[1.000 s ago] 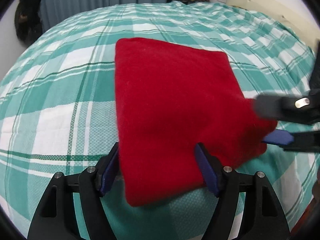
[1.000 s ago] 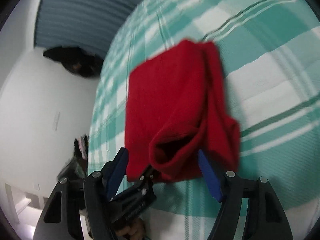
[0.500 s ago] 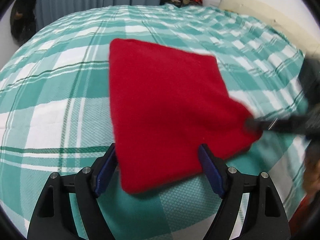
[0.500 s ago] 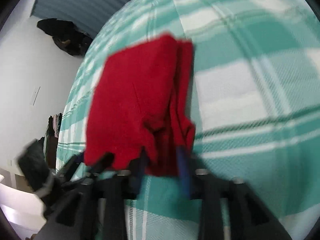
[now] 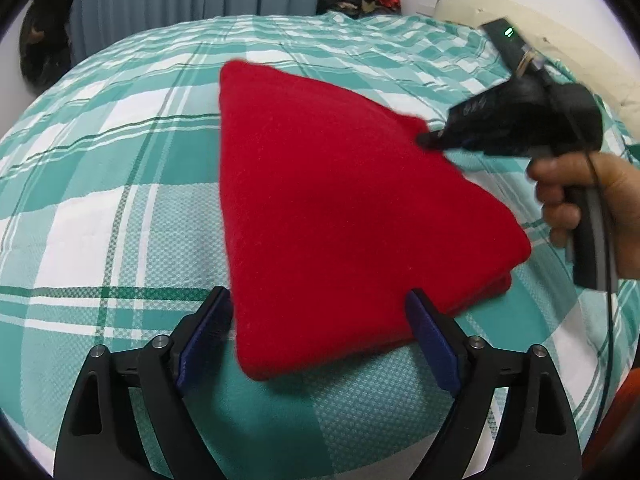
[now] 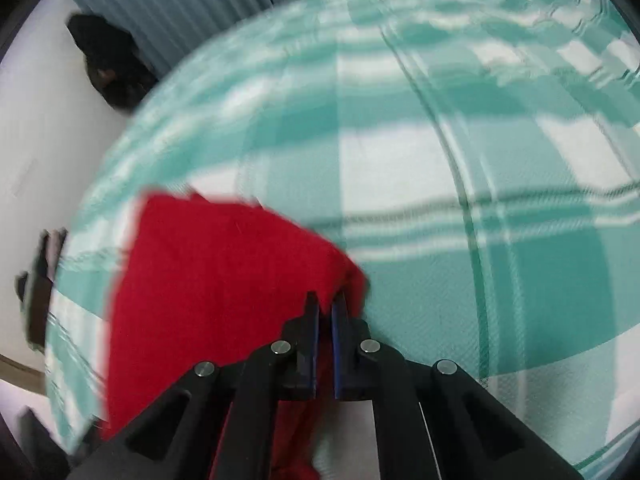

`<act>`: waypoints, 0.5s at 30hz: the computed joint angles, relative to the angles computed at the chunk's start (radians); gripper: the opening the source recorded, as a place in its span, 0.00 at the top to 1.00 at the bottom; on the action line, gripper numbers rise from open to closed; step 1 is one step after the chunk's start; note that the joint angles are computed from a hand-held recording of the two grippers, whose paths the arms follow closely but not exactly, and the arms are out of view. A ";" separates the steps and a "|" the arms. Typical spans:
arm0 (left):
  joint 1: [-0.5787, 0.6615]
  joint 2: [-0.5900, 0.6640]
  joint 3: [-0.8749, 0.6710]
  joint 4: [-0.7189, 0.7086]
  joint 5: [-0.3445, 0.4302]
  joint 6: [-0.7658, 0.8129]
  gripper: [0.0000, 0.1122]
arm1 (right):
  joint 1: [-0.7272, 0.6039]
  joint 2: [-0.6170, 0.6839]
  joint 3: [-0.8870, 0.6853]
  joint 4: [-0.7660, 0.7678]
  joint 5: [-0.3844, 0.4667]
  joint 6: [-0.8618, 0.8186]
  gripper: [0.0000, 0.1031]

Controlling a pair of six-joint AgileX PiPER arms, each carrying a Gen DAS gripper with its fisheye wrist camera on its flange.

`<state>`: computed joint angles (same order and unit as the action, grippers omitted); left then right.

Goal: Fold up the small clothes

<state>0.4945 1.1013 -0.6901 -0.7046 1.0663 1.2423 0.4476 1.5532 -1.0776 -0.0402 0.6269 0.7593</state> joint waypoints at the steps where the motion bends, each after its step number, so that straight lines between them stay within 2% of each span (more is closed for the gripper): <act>1: -0.004 -0.003 0.001 0.003 -0.002 -0.003 0.20 | 0.003 0.009 -0.002 0.000 -0.006 -0.004 0.87; 2: -0.001 -0.004 -0.002 0.002 0.003 -0.003 0.20 | 0.018 -0.001 0.004 -0.039 -0.018 0.027 0.82; 3: 0.007 0.000 -0.007 -0.001 0.013 0.001 0.20 | 0.025 -0.015 0.002 -0.064 -0.008 0.046 0.69; 4: 0.014 0.003 -0.011 -0.003 0.022 0.004 0.20 | 0.041 -0.043 -0.003 -0.114 0.020 0.099 0.66; 6: 0.019 0.007 -0.012 -0.005 0.026 0.006 0.20 | 0.096 -0.127 0.005 -0.226 0.059 0.220 0.66; 8: 0.005 -0.006 -0.003 0.000 0.010 -0.001 0.19 | 0.184 -0.205 0.005 -0.273 0.053 0.241 0.73; 9: -0.001 -0.010 -0.001 0.004 0.003 -0.005 0.19 | 0.205 -0.222 0.008 -0.240 0.026 0.196 0.79; 11: -0.003 -0.010 -0.010 0.012 0.010 -0.019 0.19 | 0.265 -0.237 0.048 -0.113 -0.057 0.056 0.80; 12: -0.002 -0.004 -0.018 0.017 0.019 -0.028 0.19 | 0.302 -0.223 0.079 -0.097 -0.065 0.040 0.80; 13: 0.006 -0.002 -0.026 0.022 0.034 -0.034 0.19 | 0.326 -0.196 0.099 -0.116 -0.033 0.063 0.82; 14: 0.029 -0.001 -0.037 0.027 0.067 -0.031 0.19 | 0.338 -0.166 0.156 -0.150 -0.030 0.127 0.91; 15: 0.046 -0.003 -0.044 0.034 0.095 -0.026 0.19 | 0.334 -0.169 0.221 -0.152 -0.067 0.167 1.00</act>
